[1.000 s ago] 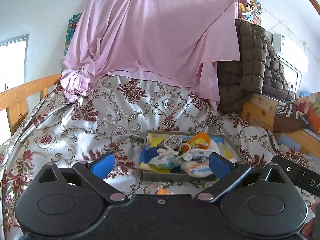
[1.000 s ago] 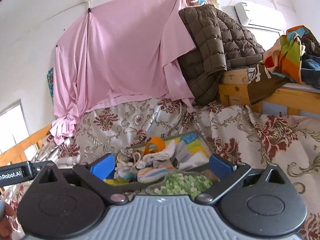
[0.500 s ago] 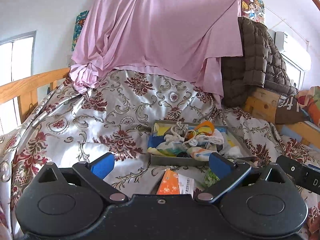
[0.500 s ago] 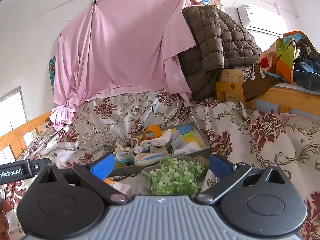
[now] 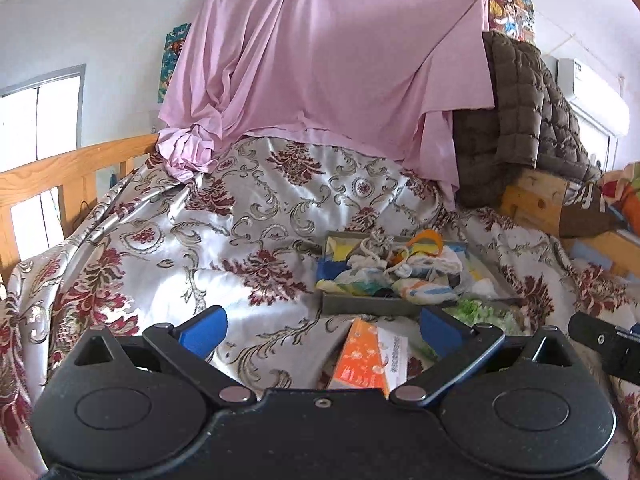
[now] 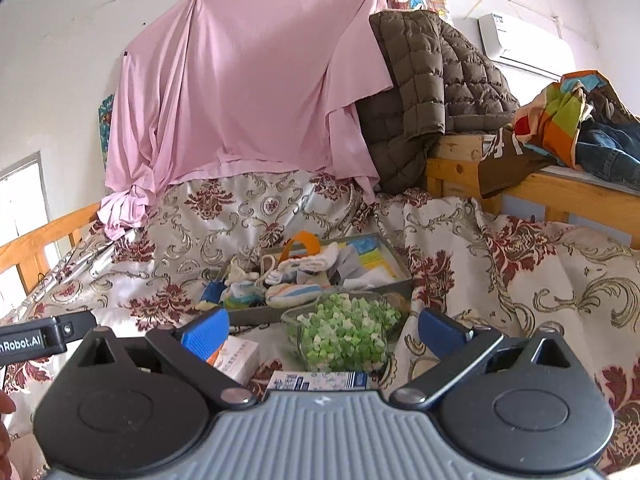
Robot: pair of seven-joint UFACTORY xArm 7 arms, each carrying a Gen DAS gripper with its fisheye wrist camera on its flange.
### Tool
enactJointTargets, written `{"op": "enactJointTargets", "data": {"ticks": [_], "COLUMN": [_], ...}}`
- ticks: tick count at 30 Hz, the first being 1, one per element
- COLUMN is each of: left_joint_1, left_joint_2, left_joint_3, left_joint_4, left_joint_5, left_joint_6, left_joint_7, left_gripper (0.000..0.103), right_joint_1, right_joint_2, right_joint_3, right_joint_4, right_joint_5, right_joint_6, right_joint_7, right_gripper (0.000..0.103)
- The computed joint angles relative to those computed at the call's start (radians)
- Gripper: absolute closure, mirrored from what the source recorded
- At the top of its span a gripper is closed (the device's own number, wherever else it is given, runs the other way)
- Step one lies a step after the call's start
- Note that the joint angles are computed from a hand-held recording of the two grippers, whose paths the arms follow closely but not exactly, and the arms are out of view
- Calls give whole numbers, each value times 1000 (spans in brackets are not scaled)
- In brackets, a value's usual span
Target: Organize soft objects
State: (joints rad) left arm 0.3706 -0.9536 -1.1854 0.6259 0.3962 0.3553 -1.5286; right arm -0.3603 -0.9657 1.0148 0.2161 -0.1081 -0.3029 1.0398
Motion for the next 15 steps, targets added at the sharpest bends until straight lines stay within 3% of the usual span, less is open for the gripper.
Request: {"op": "enactJointTargets", "data": {"ticks": [15], "left_joint_1": [-98], "left_joint_2": [52], "left_joint_3": [1], "left_joint_4": [-27], "left_joint_5": [24], "left_joint_6": [142], "left_joint_7": [-19], "left_gripper": [1], "right_joint_1": [72], "right_joint_2": [-25], "right_joint_3": [-18], "right_joint_4": [0], "right_joint_5": [-60], "right_joint_6": [131], "right_joint_7": [72], "right_gripper": [0]}}
